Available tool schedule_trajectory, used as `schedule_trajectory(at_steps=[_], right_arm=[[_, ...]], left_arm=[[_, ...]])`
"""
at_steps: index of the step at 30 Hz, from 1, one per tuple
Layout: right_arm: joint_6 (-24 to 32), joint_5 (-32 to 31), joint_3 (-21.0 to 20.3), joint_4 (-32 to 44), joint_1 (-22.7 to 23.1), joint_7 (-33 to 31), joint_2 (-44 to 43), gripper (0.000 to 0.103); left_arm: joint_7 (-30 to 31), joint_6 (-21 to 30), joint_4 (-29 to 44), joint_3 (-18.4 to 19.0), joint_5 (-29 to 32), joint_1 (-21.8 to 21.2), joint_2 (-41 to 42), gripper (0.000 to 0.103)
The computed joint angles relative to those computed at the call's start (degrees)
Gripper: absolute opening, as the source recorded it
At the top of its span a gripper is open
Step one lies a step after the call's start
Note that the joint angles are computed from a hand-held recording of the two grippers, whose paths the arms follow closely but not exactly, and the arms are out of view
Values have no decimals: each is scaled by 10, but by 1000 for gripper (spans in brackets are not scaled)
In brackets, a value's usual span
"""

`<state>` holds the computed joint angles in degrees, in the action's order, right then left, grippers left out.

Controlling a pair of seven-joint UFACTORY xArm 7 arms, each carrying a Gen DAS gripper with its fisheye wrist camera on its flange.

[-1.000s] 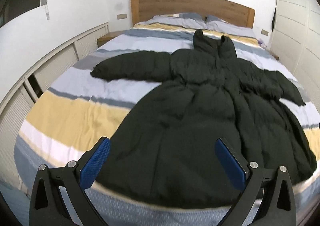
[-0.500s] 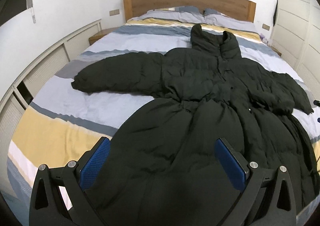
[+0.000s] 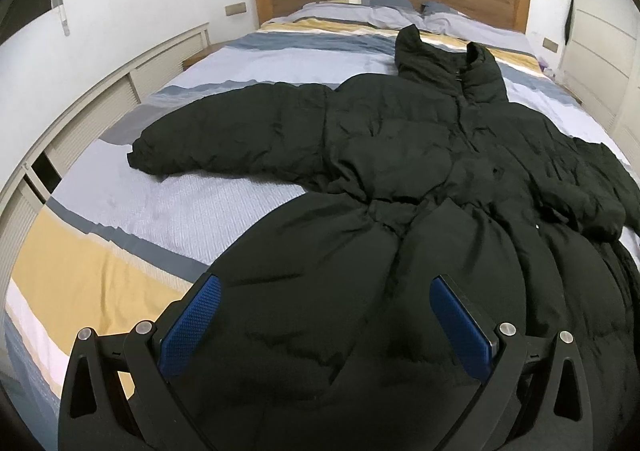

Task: Fold large clothes
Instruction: 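Grasp the jacket sleeve cuff with the right tool, then fold the held sleeve across the jacket body with the right tool, release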

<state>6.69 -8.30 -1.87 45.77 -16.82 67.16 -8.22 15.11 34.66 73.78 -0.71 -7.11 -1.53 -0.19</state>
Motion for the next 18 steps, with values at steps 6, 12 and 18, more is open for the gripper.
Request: schedule_trajectory(at_steps=[6,12,18], right_arm=[[-55,-35,7,10,-33,44,24,99],[-72,25,-24,28,-3,7,44,39],[-94,-21,-2,56,-18,-7,35,12]], left_arm=[[-7,-4,5,-1,8,-1,9,102],[7,-1,-1,-4,10,-3,8,102],[23,-6,-4,-3,-6,-4,0,102]])
